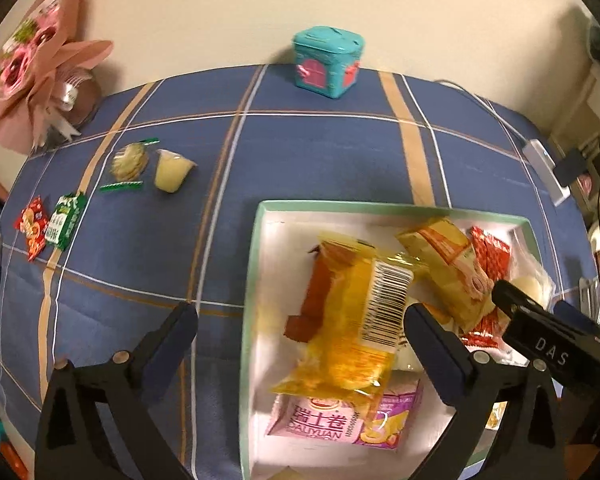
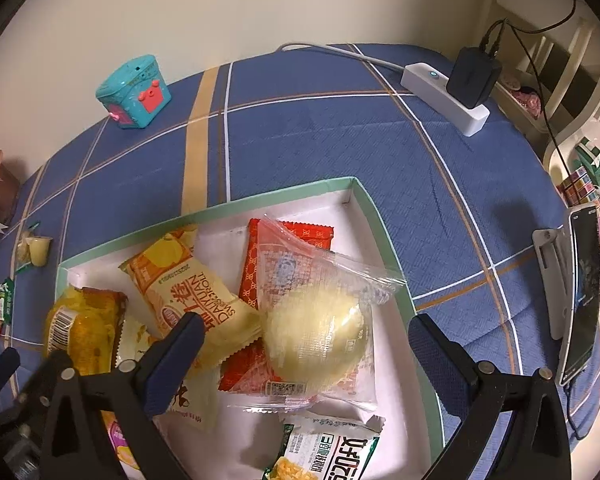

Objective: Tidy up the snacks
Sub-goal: 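Move both tools back toward the red snack pack on the table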

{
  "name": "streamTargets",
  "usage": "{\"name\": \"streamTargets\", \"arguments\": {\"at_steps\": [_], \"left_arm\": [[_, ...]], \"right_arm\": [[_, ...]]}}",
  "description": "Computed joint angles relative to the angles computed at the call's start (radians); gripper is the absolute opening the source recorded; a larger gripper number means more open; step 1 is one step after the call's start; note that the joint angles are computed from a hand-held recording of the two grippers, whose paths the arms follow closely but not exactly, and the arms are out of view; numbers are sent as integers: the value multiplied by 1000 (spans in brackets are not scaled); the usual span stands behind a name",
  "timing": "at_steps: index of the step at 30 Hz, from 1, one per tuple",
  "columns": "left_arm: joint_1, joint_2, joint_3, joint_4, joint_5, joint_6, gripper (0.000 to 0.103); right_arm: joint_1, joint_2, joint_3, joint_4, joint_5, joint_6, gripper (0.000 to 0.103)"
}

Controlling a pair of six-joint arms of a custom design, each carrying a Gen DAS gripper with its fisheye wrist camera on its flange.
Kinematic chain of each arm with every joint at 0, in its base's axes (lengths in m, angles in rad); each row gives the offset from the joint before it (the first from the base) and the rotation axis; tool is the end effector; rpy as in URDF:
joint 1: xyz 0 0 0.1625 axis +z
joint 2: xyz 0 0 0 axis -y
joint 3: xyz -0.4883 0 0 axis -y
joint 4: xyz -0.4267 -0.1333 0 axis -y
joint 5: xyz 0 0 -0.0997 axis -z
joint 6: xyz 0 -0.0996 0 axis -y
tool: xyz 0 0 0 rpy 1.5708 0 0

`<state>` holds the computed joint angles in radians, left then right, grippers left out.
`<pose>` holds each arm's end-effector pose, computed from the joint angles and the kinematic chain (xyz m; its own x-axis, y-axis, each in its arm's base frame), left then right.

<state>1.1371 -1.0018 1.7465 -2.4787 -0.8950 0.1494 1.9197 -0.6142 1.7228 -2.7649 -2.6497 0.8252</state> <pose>-0.1116 -0.7064 0.2242 -0.6806 0.3663 -0.6345 0.5218 0.8503 -0.0688 0.2796 -0.6354 0.0236 -0.5688 0.6263 0.5331 0.1139 0.7019 -0.7032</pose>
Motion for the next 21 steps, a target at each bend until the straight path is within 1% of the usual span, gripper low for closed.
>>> {"name": "streamTargets", "arguments": {"at_steps": [8,16,21], "left_arm": [[18,-16,-38,23,13,-69,103],[43,-22,-69,28,96,-100,103],[59,-18,-90,19,158,-96,103]], "right_arm": [[14,13,-18,4,-8,-11,103],[44,39,-63,31,-26,-39,103],[62,64,-103,47,-23,-66,103]]}}
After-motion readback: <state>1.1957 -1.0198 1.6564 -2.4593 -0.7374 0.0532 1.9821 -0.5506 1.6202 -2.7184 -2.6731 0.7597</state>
